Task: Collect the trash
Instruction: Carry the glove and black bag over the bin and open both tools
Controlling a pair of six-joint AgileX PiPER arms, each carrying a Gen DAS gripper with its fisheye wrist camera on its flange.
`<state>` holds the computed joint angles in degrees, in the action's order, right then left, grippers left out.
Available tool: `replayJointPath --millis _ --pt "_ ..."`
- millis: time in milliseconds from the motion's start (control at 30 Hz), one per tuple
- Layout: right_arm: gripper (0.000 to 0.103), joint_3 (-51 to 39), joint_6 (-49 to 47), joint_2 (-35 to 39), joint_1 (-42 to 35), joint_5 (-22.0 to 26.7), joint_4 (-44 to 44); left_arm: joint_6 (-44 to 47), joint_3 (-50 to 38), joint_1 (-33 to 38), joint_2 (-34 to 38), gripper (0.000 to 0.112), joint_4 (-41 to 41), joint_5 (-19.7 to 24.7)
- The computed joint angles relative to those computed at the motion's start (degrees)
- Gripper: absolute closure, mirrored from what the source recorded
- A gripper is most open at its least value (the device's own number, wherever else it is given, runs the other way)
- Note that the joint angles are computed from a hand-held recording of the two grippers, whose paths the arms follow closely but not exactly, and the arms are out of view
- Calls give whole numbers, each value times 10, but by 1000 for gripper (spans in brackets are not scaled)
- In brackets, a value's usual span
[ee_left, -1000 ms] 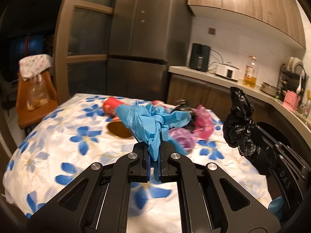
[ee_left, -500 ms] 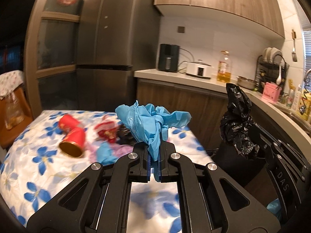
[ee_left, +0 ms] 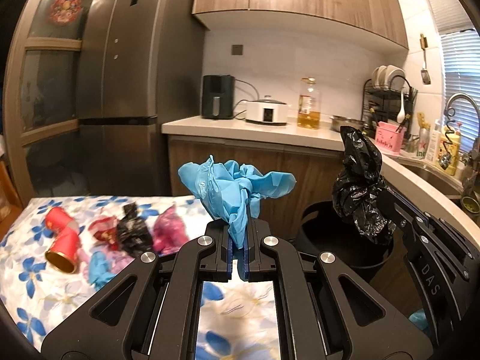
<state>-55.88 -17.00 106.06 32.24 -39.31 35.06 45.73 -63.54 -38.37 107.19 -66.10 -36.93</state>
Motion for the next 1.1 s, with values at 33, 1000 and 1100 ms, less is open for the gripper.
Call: replayJointPath --millis 33,1000,1100 --pt "102 3 4 -1 -6 -2 -3 3 -11 -1 6 108 1 5" --pt "102 -3 25 16 -103 -8 -1 58 -277 14 175 108 12 177" --pt "102 -9 31 18 -112 -1 -5 98 -307 13 194 108 -21 190"
